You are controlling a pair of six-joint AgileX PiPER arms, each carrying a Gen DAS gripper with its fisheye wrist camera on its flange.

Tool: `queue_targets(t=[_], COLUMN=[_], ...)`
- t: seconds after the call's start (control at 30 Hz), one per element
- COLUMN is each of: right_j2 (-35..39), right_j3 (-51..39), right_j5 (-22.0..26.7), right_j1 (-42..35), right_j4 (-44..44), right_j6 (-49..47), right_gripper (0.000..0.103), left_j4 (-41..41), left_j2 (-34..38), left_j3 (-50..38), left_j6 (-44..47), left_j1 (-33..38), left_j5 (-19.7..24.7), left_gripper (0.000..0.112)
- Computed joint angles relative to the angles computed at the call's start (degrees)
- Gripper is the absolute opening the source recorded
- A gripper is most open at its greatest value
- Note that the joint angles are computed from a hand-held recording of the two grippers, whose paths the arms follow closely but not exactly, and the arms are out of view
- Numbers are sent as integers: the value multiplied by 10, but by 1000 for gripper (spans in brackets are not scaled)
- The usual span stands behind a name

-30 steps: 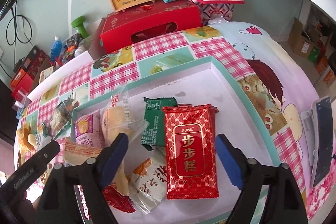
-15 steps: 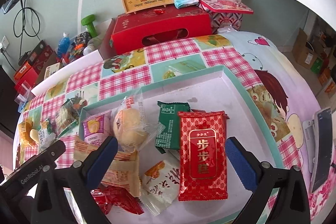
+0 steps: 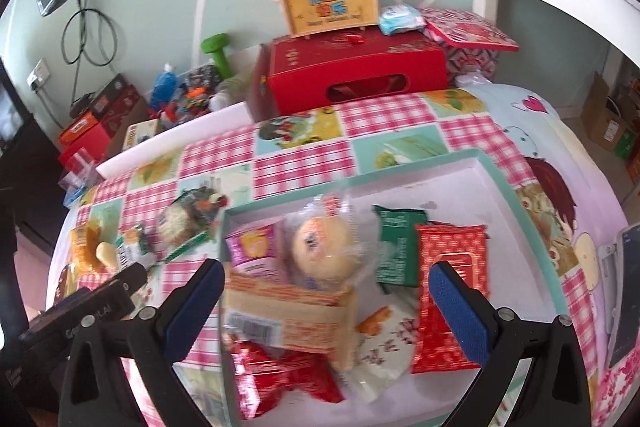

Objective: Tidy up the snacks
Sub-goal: 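Move both tools back toward the remaining snacks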

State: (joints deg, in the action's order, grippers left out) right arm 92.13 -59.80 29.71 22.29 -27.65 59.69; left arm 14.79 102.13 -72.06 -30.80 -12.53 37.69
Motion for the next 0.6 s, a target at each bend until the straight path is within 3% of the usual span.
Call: queue_targets(t=[0.33, 0.47, 0.6], right_j2=[53, 80, 105], right_j3=[-64, -92, -116], right_j5=[15, 13, 14], right_j1=[75, 103, 119], right_j4=[8, 19, 35], right_j6=[-20, -33, -46], right_gripper=[103, 103, 103], left_j4=[12, 52, 24], left_j2=[-5, -9, -14], left_j3=[16, 26, 33], left_j6=[13, -10, 20], left_j1=[87, 102, 134], left_j5=[1, 3, -4], left_gripper=[97, 97, 97])
